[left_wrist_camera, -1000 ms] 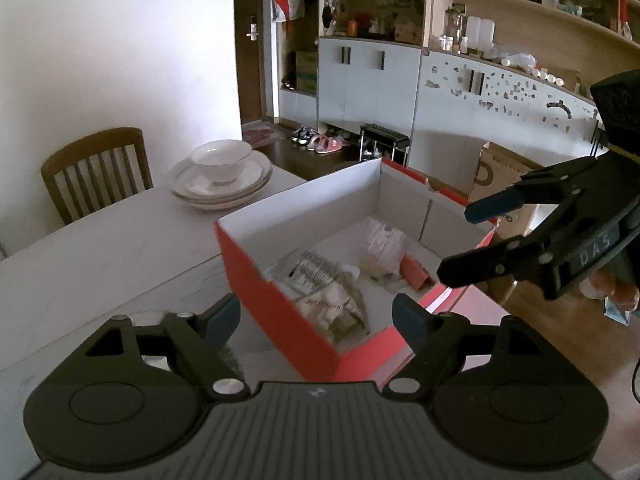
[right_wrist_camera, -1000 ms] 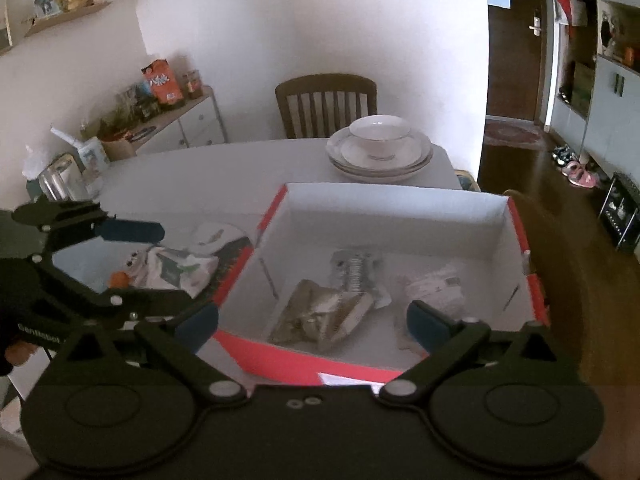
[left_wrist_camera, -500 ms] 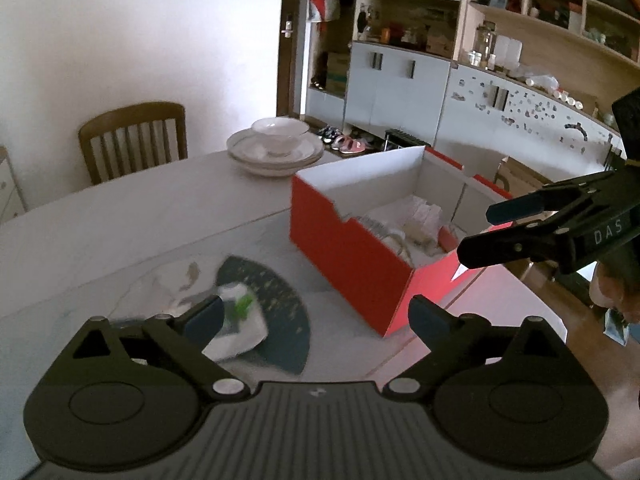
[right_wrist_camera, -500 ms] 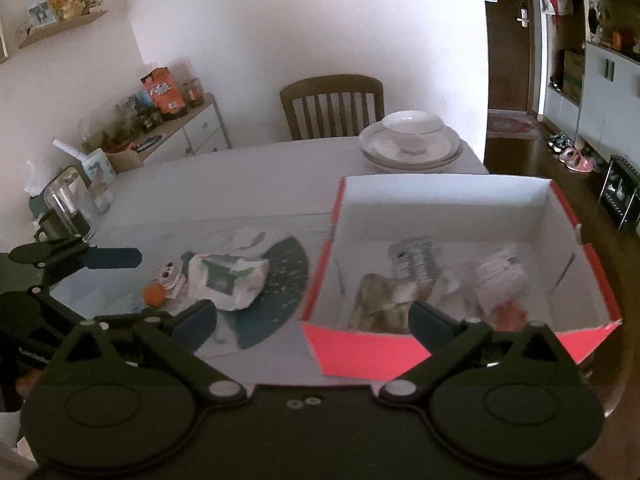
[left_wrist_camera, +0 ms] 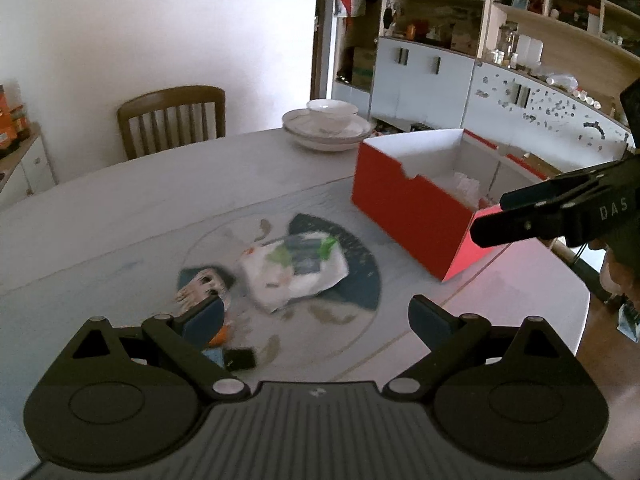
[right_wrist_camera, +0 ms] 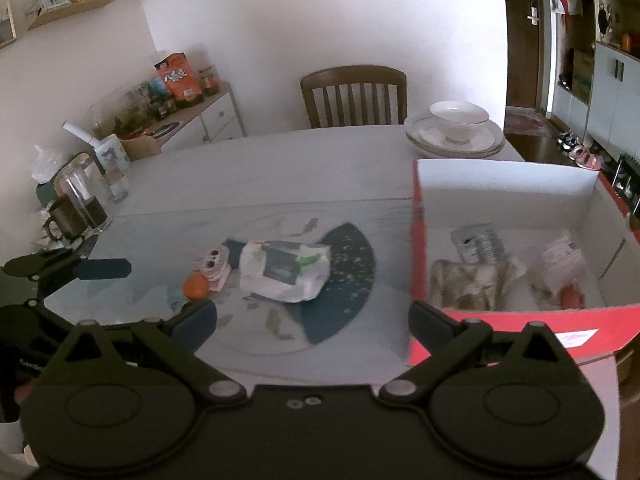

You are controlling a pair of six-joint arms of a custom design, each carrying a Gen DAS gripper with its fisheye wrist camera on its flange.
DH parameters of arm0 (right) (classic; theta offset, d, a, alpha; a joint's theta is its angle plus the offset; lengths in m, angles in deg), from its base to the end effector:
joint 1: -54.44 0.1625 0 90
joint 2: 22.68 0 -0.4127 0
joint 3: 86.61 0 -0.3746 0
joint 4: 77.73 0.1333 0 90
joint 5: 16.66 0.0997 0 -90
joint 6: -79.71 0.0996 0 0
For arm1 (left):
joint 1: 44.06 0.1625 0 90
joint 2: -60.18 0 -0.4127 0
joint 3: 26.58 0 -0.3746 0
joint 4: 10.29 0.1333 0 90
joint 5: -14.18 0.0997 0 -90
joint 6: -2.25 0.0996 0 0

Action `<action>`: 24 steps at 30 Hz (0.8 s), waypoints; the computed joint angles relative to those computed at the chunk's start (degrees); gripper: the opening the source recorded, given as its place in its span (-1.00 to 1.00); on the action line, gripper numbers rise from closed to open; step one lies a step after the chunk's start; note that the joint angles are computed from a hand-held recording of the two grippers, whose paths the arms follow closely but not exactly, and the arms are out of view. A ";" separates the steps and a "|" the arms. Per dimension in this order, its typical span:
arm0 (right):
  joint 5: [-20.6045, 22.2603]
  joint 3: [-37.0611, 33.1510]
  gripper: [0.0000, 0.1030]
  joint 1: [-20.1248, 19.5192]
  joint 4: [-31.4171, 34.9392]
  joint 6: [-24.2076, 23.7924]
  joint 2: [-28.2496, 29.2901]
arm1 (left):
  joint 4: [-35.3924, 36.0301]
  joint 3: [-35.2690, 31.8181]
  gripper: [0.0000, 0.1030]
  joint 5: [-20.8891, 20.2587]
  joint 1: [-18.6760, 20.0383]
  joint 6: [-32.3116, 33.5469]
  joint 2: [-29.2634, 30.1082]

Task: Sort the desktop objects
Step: 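Move the right tool toward the white green-labelled bag while the left tool approaches the white tissue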

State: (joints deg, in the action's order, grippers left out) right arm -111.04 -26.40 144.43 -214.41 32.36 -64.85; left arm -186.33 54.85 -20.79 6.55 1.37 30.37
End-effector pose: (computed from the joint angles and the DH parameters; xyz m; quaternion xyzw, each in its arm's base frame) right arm 0.1256 -0.7972 0.2842 0.3801 -0.8906 0.2115 0.1332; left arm -0.2814 -0.6814 0.0833 0.1503 0.8449 -0.3983 0.3240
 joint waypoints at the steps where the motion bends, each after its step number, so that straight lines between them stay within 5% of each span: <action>1: -0.09 0.85 0.98 0.15 -0.74 0.34 -0.12 | -0.33 1.28 0.92 0.04 0.03 -0.21 -0.73; 13: -2.70 9.07 0.98 2.04 -9.77 2.87 -0.14 | -3.31 11.25 0.92 0.47 1.09 0.07 -5.92; 24: -6.05 6.34 0.98 3.35 -13.93 2.48 4.83 | -3.42 16.11 0.92 -0.25 2.97 0.75 -8.63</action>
State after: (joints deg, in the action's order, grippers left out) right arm -117.09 -20.06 147.78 -228.34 34.84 -60.02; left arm -189.76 70.96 -21.04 9.52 2.11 21.74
